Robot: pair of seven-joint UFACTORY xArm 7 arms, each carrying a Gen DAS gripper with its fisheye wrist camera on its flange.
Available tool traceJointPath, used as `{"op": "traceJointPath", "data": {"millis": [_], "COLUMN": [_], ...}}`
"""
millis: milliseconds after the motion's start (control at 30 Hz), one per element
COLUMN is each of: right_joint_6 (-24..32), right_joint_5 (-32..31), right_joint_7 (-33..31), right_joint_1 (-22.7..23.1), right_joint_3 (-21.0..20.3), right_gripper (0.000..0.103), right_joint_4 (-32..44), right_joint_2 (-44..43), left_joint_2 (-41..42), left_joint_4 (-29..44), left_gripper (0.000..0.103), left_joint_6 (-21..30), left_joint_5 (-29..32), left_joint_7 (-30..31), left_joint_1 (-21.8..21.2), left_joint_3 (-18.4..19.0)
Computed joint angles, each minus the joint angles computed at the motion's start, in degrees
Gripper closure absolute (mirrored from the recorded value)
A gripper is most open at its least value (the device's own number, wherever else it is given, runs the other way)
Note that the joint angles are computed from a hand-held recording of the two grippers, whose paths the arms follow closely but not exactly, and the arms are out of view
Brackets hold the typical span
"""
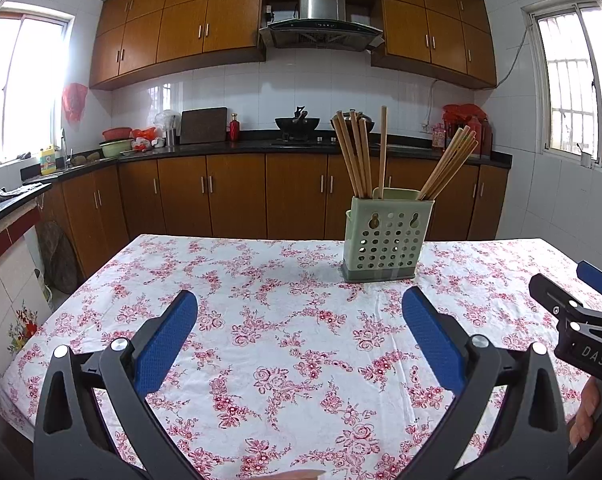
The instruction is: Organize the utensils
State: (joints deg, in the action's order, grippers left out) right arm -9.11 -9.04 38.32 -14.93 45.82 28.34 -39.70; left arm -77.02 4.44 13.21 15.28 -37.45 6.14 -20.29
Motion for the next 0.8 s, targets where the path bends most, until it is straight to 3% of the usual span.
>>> {"op": "traceJointPath", "data": {"millis": [800], "right_joint_6": [0.0], "right_joint_5": [0.0], "right_joint_7": [1.4], "right_joint_1": [-0.7], "right_joint_3": [1.4], "right_gripper": [0.004], "right_joint_4": [-0.5], "right_joint_2": [-0.6], "left_joint_2": [0.6], "left_joint_4": [-0.4], "left_gripper": [0.002], "left_joint_6": [-0.6], "left_joint_5": [-0.1], "left_joint_7": [0.1], "left_joint_1": [0.0], "left_joint_3": [0.4]}}
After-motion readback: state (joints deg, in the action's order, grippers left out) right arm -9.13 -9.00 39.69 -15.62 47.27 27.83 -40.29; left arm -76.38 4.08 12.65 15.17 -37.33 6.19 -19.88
